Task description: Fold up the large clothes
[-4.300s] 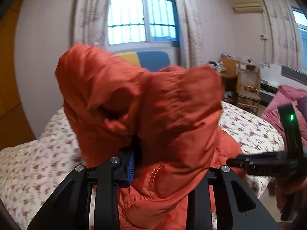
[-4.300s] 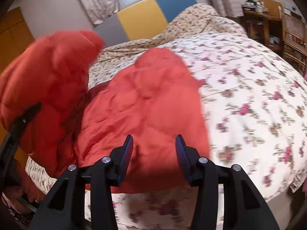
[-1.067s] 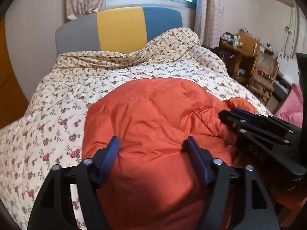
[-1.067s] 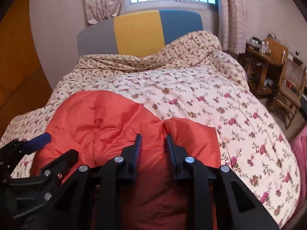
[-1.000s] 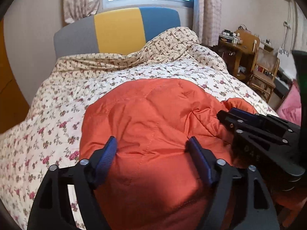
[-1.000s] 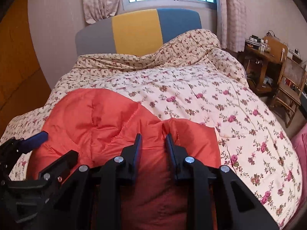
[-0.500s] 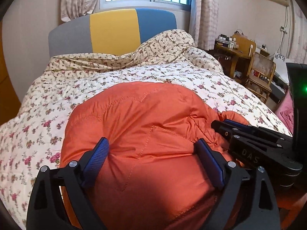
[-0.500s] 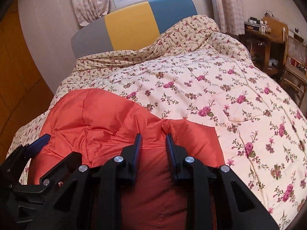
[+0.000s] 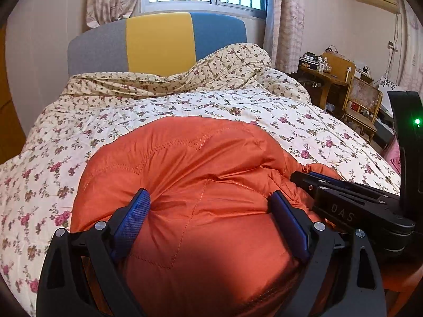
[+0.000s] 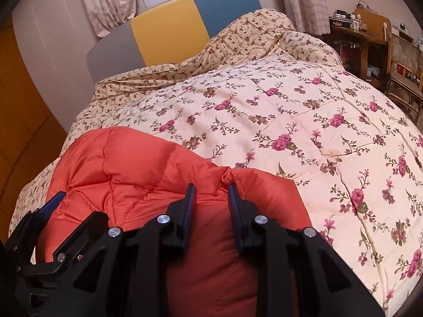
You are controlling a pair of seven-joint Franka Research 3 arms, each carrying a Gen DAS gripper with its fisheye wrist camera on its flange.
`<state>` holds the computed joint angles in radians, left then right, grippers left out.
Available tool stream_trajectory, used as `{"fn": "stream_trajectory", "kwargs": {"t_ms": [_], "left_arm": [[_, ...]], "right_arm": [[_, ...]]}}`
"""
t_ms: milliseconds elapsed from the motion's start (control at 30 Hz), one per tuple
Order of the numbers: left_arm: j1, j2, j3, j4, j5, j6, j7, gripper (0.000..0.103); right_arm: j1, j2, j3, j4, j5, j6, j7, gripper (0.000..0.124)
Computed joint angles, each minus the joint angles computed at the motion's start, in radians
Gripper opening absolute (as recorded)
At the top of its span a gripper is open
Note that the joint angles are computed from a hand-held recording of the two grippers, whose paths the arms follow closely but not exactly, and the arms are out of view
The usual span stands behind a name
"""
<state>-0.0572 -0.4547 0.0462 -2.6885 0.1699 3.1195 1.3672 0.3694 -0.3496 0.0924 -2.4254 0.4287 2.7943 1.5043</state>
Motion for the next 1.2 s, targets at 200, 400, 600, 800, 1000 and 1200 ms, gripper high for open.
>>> {"fn": "stream_trajectory", "kwargs": {"t_ms": [200,400,600,800,1000,1200], "left_arm": [[0.021,-0.050,-0.024,-0.008,0.017,-0.040,-0.011,0.095],[-0.009,-0.109,0.034,0.060,-0.107,-0.139,-0.024,0.100],[0.119,0.097,-0.052,0.297,-0.059,-0.398,-0.137,0.100],[0.179,0.127,-0.130,0.254,0.124,-0.312,-0.203,0.100],[0.161,0.172,-0.107,0.255,0.120,-0.271,-0.195,0.100],[0.166,0.124,-0.107,0.205,0.174,-0.214,-0.220,0.100]], "right_arm": [[0.017,-0.023,-0.017,-0.002,0.022,-0.011,-0.035,0.026],[0.000,-0.070,-0.015,0.052,0.018,-0.040,-0.054,0.053],[-0.095,0.085,0.065,0.223,-0.179,-0.200,0.144,0.051],[-0.073,0.124,0.050,0.197,-0.253,-0.213,0.185,0.051],[-0.085,0.156,0.067,0.187,-0.358,-0.167,0.299,0.051],[-0.065,0.115,0.047,0.139,-0.340,-0.102,0.284,0.052]]}}
